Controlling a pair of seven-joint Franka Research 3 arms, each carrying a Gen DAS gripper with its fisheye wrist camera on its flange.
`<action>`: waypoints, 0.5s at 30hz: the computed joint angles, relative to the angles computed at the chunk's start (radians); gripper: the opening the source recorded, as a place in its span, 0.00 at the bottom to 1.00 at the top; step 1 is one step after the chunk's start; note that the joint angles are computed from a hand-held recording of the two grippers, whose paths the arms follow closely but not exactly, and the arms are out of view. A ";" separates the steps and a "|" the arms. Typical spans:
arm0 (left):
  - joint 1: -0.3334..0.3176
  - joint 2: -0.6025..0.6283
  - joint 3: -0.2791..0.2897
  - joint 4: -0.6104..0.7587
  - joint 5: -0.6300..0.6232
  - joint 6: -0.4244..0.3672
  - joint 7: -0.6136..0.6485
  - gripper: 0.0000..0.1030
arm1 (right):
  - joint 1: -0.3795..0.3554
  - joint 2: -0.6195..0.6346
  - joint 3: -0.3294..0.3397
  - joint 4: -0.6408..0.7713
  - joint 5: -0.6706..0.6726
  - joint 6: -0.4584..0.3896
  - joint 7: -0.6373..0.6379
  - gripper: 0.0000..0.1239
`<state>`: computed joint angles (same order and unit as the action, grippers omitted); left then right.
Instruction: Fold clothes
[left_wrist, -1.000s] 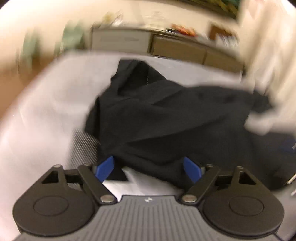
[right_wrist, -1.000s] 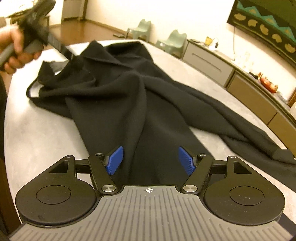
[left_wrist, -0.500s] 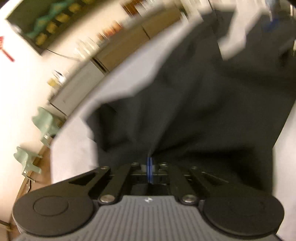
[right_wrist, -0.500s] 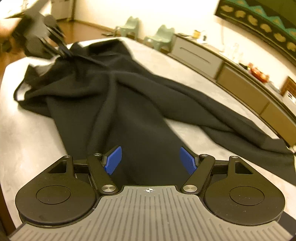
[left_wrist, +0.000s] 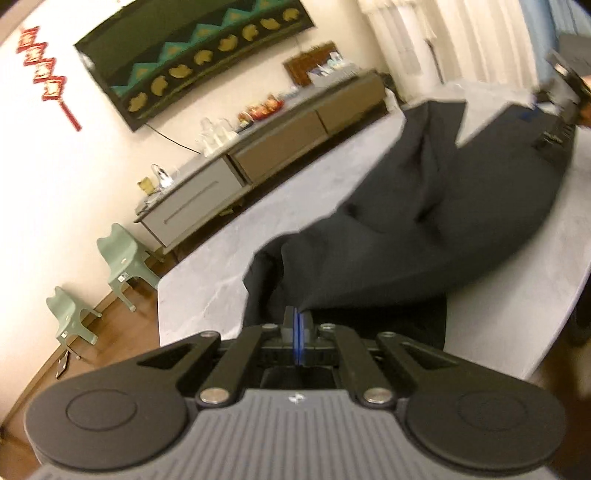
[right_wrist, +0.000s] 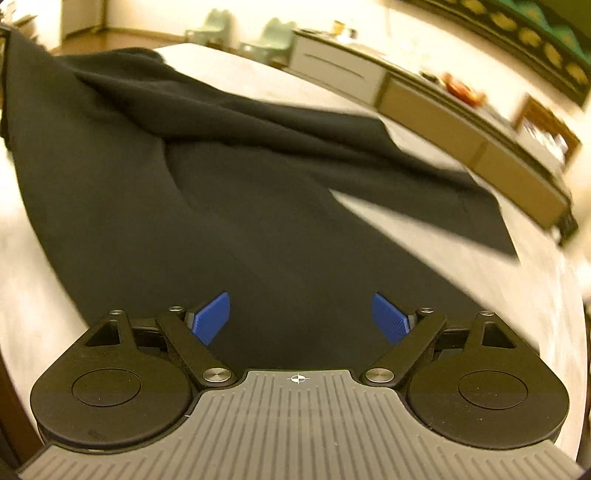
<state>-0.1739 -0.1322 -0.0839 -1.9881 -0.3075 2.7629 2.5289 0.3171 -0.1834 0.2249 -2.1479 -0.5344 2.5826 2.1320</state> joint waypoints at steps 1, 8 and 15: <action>0.002 0.017 -0.007 0.018 0.006 0.017 -0.033 0.01 | -0.003 -0.050 -0.003 -0.058 0.004 0.016 0.037 0.71; 0.058 0.172 -0.052 0.268 0.029 -0.011 -0.349 0.01 | -0.069 -0.227 0.109 -0.261 -0.032 0.026 0.132 0.72; 0.105 0.299 -0.089 0.494 0.092 -0.111 -0.503 0.01 | -0.099 -0.175 0.151 -0.191 -0.171 -0.064 0.159 0.72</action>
